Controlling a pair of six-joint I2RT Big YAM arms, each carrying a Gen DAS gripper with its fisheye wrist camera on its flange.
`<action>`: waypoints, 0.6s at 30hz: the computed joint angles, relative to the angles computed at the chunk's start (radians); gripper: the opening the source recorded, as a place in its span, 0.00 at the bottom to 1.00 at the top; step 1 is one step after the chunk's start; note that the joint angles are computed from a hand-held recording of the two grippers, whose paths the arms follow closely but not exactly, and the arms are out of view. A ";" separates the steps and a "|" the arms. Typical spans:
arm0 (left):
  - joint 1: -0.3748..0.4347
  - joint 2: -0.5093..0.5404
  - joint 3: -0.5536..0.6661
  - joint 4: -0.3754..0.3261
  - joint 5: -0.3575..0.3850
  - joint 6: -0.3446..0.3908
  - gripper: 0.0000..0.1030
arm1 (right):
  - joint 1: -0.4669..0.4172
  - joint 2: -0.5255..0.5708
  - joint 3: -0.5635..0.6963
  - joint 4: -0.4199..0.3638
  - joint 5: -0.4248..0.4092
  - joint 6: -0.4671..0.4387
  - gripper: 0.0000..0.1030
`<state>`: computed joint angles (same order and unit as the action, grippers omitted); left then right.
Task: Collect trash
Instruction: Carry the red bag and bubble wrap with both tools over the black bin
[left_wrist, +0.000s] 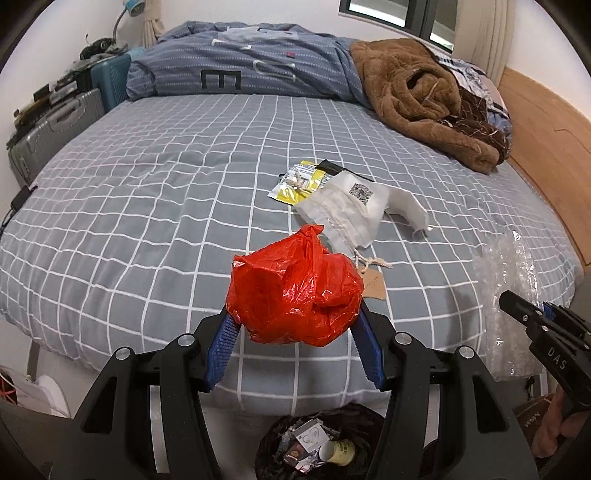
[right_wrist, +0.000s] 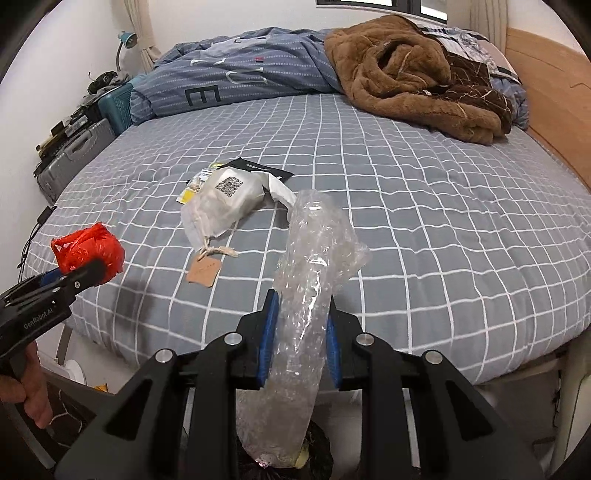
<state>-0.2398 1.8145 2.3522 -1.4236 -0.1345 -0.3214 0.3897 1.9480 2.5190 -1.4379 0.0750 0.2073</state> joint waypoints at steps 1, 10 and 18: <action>0.000 -0.009 -0.012 0.004 0.003 -0.001 0.55 | 0.001 -0.016 -0.020 0.010 -0.001 0.002 0.22; -0.027 -0.134 -0.185 0.051 0.018 -0.036 0.55 | 0.028 -0.142 -0.178 0.075 -0.009 0.019 0.22; -0.059 -0.235 -0.312 0.082 0.011 -0.073 0.55 | 0.058 -0.232 -0.296 0.115 -0.011 0.031 0.22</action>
